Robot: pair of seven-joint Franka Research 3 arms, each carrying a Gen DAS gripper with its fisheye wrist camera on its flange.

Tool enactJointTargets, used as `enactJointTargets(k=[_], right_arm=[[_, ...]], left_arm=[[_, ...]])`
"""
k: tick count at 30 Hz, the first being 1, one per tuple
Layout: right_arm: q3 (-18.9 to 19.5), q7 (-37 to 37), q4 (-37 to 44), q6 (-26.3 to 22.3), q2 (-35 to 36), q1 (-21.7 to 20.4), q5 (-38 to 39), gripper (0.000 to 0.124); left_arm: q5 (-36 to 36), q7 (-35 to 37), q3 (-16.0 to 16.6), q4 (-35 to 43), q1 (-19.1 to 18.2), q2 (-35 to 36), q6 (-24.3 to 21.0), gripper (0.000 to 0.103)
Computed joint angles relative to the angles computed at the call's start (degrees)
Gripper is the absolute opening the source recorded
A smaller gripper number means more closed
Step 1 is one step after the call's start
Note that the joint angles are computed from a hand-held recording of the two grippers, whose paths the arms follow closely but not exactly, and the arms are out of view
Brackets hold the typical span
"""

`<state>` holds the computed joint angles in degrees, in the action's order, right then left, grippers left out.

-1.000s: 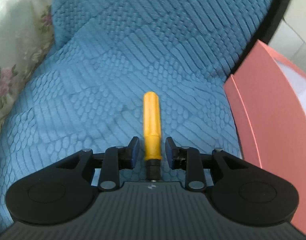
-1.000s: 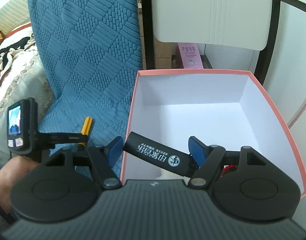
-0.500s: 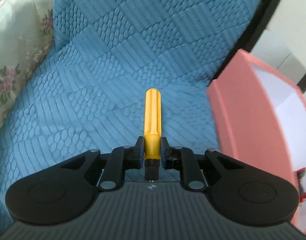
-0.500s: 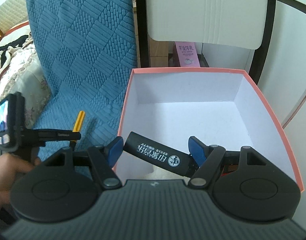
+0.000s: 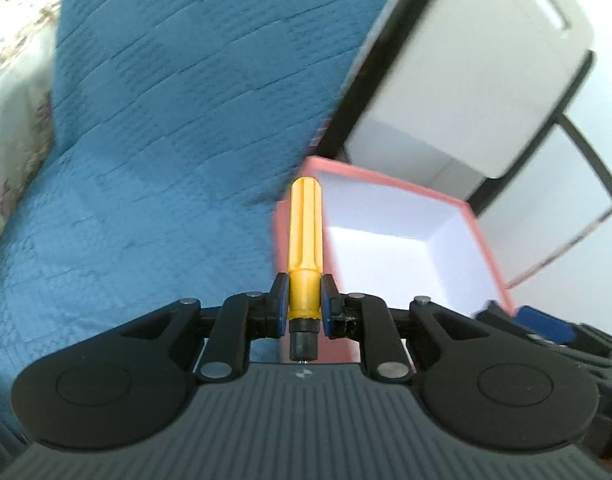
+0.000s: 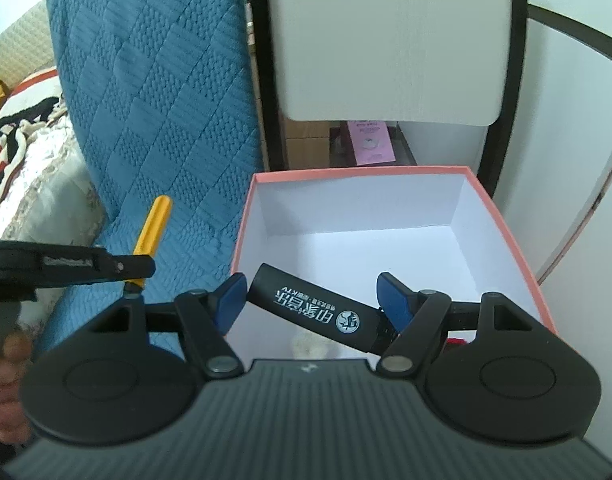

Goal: Organize rigid objects
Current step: 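Lift the screwdriver in the left gripper and USB stick in the right over the box, then open left gripper dropping the screwdriver while right gripper drops the USB stick into the box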

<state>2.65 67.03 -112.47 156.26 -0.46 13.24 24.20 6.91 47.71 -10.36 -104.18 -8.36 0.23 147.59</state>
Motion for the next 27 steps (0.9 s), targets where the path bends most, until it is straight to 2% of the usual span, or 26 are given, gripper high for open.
enactJointTargets(k=[7, 13, 26, 27], right_arm=[[-0.8, 0.3, -1.2, 0.0, -0.5, -1.1, -0.2, 0.074], [-1.4, 0.7, -3.5, -0.5, -0.6, -2.1, -0.9, 0.074], [-1.5, 1.8, -4.8, -2.9, 1.1, -3.0, -0.6, 0.073], [-1.4, 1.6, -4.6, -3.2, 1.2, -3.0, -0.3, 0.076]], left_arm=[[0.0, -0.6, -1.5, 3.9, -2.1, 3.6, 1.0, 0.019], [-0.9, 0.8, -2.4, 6.2, -3.6, 7.0, -0.1, 0.019], [-3.3, 3.5, -2.9, 5.8, -4.3, 8.1, -0.6, 0.02], [-3.2, 3.8, -2.9, 5.8, -4.3, 7.9, -0.9, 0.02]])
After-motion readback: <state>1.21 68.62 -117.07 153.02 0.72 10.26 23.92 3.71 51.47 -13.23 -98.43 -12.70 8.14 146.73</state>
